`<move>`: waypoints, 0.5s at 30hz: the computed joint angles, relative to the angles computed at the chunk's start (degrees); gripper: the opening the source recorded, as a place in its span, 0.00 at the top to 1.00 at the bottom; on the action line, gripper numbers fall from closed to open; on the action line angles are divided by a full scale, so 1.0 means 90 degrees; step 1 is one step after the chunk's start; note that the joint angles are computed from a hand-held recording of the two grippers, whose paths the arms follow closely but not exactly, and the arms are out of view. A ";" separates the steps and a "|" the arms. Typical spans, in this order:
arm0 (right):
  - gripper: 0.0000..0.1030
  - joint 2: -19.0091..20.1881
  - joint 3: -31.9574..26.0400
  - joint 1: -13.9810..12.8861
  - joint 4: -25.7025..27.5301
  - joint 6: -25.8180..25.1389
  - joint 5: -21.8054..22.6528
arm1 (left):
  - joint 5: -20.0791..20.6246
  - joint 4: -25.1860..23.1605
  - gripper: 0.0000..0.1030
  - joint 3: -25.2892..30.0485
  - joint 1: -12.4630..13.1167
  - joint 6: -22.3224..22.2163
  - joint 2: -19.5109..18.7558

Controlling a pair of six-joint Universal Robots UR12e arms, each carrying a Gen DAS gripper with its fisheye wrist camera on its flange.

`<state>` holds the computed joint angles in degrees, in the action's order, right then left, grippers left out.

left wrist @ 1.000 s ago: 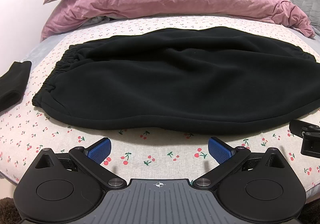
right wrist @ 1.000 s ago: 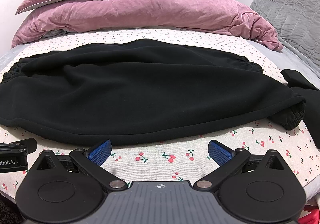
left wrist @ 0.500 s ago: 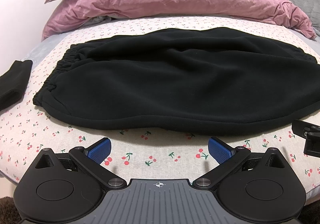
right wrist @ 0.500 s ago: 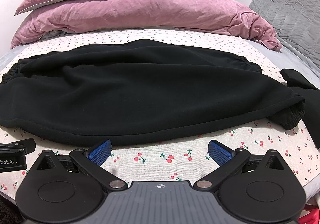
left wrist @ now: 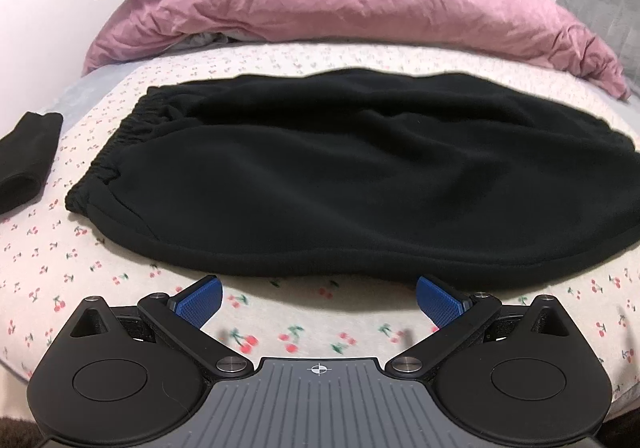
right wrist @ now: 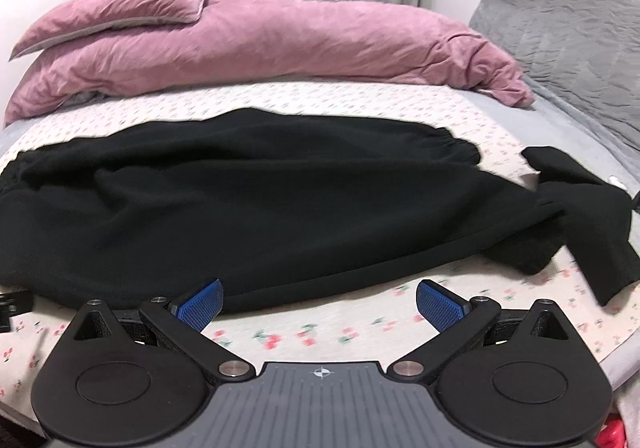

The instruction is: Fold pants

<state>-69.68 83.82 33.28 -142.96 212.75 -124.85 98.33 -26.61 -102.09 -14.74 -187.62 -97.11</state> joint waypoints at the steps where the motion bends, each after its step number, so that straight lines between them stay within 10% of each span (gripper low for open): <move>1: 0.00 -0.0049 0.0097 -0.0034 -0.0148 -0.0020 0.0005 | -0.0121 0.0233 0.00 -0.0087 0.0068 0.0008 0.0024; 7: 0.00 -0.0326 0.0517 -0.0279 -0.0279 0.0107 -0.0137 | -0.0758 0.0047 0.00 -0.0099 0.0532 -0.0148 0.0114; 15: 0.02 -0.0732 0.0953 -0.0807 -0.0457 0.0761 0.0455 | -0.2161 0.0176 0.01 -0.0233 0.1351 -0.1604 0.0172</move>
